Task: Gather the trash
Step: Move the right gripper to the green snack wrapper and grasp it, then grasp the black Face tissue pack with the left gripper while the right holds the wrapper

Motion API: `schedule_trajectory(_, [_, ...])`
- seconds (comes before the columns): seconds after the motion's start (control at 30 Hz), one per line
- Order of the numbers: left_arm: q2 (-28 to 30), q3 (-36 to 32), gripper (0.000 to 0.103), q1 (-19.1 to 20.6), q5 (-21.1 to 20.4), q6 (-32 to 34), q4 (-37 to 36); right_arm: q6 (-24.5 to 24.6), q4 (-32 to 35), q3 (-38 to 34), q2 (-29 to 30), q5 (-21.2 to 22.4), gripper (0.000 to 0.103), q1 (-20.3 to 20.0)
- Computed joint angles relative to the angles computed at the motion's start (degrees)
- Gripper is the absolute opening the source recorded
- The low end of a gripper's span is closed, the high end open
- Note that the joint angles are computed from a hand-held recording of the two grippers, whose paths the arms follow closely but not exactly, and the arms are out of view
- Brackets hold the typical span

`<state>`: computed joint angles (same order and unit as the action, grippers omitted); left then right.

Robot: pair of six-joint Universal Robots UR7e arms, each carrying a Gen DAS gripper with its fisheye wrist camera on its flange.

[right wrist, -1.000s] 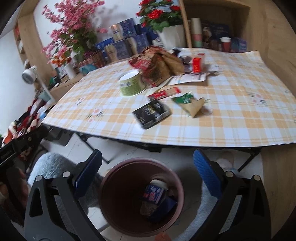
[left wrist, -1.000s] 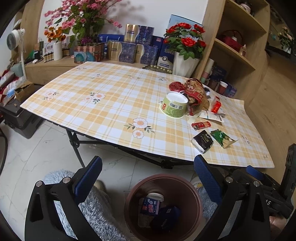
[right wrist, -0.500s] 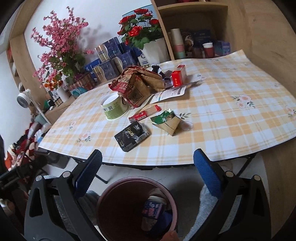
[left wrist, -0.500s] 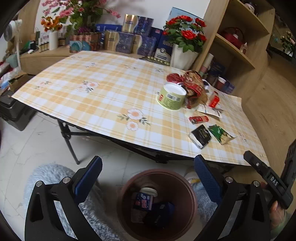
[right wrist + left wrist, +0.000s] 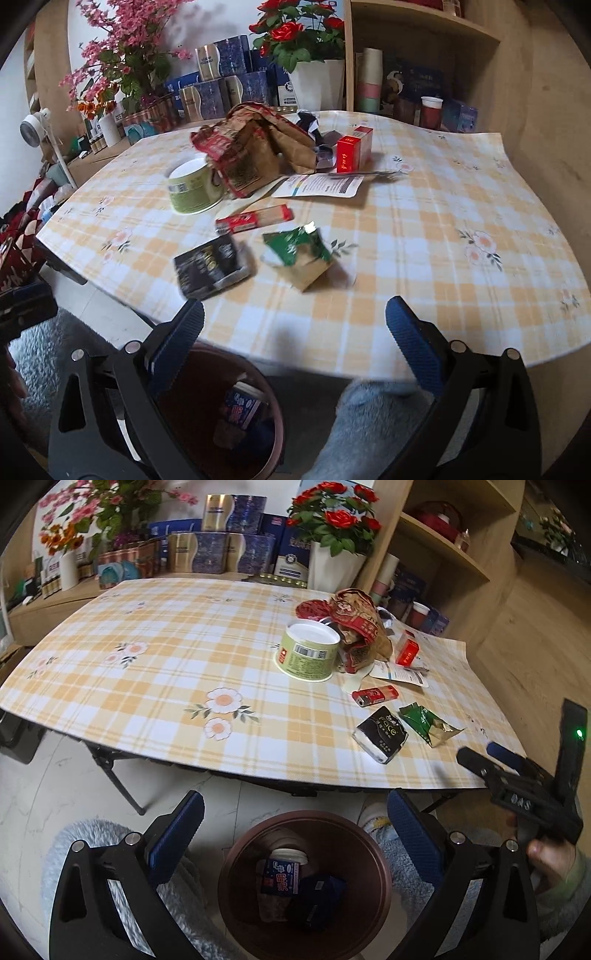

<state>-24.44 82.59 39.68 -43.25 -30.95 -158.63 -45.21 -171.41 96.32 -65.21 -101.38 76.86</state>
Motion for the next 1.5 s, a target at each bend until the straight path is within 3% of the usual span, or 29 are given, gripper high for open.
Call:
schedule_trajectory(0.1, [1.12, -1.92, 0.097, 0.52, -0.27, 1.29, 0.37, -0.06, 1.98, -3.72, 2.32, 1.00, 0.095, -0.39])
schedule_trajectory(0.2, [2.32, -3.91, 0.097, 1.10, -0.60, 2.60, 0.94, 4.38, 5.68, -7.47, 4.09, 3.81, 0.093, -1.15])
schedule_trajectory(0.33, [3.96, -6.81, 0.097, 1.66, -0.08, 5.58, 1.46, 6.02, 7.81, -11.68, 7.14, 2.91, 0.082, -1.07])
schedule_trajectory(0.47, [5.24, -9.65, 0.097, 2.36, 0.75, 9.81, 0.04, 7.74, 13.12, -14.61, 8.64, 1.72, 0.077, -1.17])
schedule_trajectory(0.5, [5.48, -10.56, 0.097, 2.70, 0.27, 10.16, 0.20, 7.29, 12.46, -14.23, 8.47, 1.99, 0.073, -1.23])
schedule_trajectory(0.6, [6.18, -13.03, 0.097, 3.38, -1.41, 10.91, 1.77, 8.08, 15.91, -14.67, 7.76, 3.57, 0.035, -1.69])
schedule_trajectory(0.7, [7.96, -16.48, 0.097, 4.15, -4.76, 13.82, 2.84, 8.80, 15.00, -14.08, 6.93, 4.81, 0.025, -2.03])
schedule_trajectory(0.93, [13.28, -24.57, 0.089, 5.69, -12.08, 16.82, 8.50, 9.15, 11.59, -10.86, 4.10, 7.71, 0.023, -2.60])
schedule_trajectory(1.1, [17.65, -30.17, 0.089, 5.77, -12.39, 24.65, 7.86, 10.48, 10.82, -9.48, 2.76, 9.05, 0.023, -3.07])
schedule_trajectory(1.23, [21.20, -36.09, 0.090, 6.10, -11.52, 28.28, 12.43, 11.16, 10.12, -8.88, 2.09, 9.88, 0.023, -3.33])
schedule_trajectory(1.4, [23.62, -39.95, 0.088, 6.12, -11.15, 34.05, 13.72, 11.76, 10.12, -9.24, 2.19, 8.73, 0.023, -3.52])
schedule_trajectory(1.43, [23.98, -40.47, 0.086, 6.12, -10.85, 34.84, 13.70, 12.06, 10.08, -9.12, 2.03, 8.83, 0.023, -3.66])
schedule_trajectory(1.5, [24.35, -40.72, 0.063, 5.98, -9.78, 36.47, 13.04, 12.43, 9.72, -8.60, 1.56, 9.36, 0.023, -3.88])
